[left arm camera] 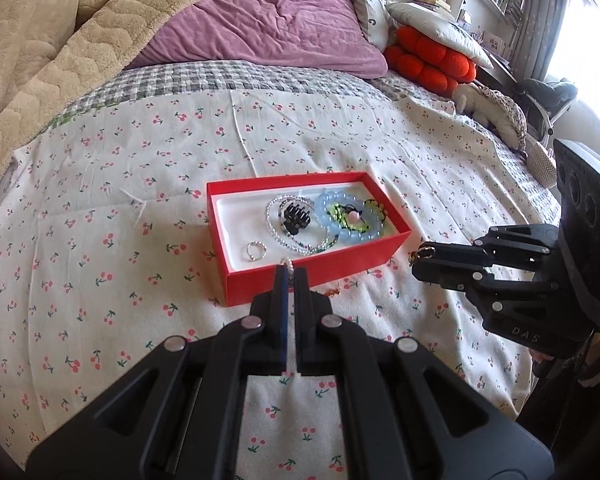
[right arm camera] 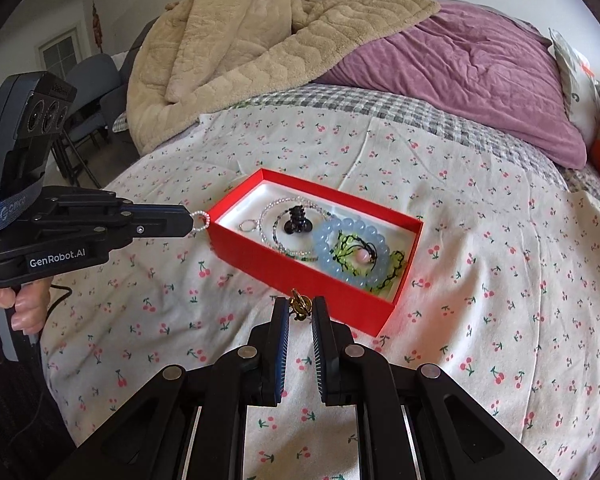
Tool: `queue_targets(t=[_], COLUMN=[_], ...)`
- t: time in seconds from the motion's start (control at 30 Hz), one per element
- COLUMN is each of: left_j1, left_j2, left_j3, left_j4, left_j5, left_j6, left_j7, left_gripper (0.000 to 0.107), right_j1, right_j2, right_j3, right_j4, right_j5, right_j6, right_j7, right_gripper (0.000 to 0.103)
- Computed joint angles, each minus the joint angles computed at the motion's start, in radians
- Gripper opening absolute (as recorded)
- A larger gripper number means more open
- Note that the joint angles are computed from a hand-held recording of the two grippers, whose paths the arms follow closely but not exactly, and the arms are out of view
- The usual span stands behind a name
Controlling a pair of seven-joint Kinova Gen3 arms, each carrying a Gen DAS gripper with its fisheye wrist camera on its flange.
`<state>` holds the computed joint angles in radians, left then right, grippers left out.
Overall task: Organize jewelry
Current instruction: 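Carry the pearl ring and gold earring into the red box and open both tools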
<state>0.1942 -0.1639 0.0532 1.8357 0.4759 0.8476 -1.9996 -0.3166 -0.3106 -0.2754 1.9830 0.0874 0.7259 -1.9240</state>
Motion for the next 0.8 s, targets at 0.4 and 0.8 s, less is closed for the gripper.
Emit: queue_targets(t=[0.4, 0.8], left_j1=[-0.042, -0.062], left_j2=[0.113, 0.213], left_j3=[-0.005, 0.047], left_j4=[-0.098, -0.143], left_j5=[0.096, 0.046], left_j6=[0.061, 0.05], left_j7=[0.059, 0.211], left_gripper=[0.003, 0.003], right_j1=[-0.012, -0.013], right_j2=[0.078, 0.205], right_j3=[0.051, 0.128], right_j4=[-0.097, -0.142], right_j5=[-0.055, -0.207], right_j6=[-0.008, -0.022], right_j7=[0.0, 0.05], right_gripper=[0.012, 0.012])
